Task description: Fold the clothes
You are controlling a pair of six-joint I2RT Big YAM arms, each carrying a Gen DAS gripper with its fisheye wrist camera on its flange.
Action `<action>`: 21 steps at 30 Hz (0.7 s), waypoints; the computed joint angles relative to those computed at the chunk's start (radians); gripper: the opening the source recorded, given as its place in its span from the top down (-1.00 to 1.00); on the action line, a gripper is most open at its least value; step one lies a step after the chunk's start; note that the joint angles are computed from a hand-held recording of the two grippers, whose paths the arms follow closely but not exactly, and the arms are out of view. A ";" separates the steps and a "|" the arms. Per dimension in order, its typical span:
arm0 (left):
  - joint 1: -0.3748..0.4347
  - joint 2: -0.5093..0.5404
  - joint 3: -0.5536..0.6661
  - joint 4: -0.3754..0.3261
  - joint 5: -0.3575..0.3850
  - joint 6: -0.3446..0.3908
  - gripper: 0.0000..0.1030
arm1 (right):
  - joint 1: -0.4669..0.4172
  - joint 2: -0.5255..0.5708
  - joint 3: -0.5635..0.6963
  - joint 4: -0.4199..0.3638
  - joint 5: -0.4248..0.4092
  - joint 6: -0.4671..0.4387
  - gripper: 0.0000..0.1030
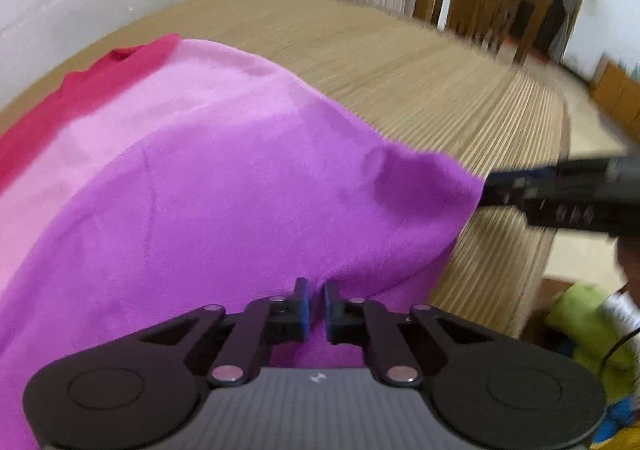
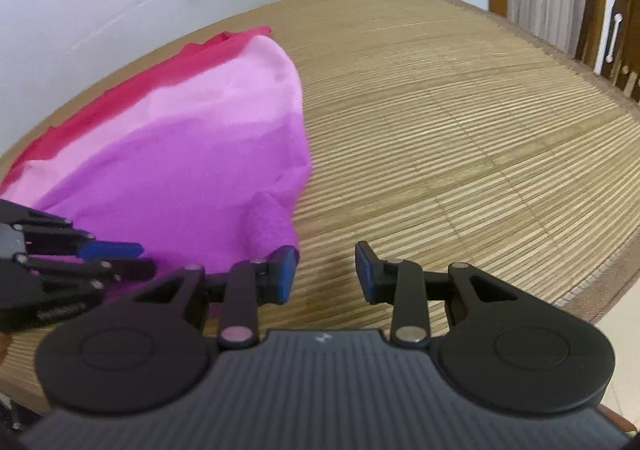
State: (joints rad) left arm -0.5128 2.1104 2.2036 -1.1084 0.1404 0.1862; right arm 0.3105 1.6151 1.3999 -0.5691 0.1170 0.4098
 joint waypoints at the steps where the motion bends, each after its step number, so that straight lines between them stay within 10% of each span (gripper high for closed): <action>1: 0.004 0.001 0.006 -0.005 0.008 -0.009 0.88 | 0.001 -0.003 -0.006 0.005 -0.002 0.006 0.33; 15: -0.004 -0.037 -0.049 0.012 0.063 0.099 0.04 | 0.022 0.014 0.004 0.063 -0.001 0.100 0.33; 21: -0.026 -0.036 -0.086 0.070 -0.011 0.169 0.18 | 0.012 0.015 0.011 0.090 -0.012 0.195 0.33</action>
State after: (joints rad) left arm -0.5385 2.0741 2.1178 -1.0381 0.1291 0.3557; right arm 0.3229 1.6300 1.4111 -0.4794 0.1048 0.6048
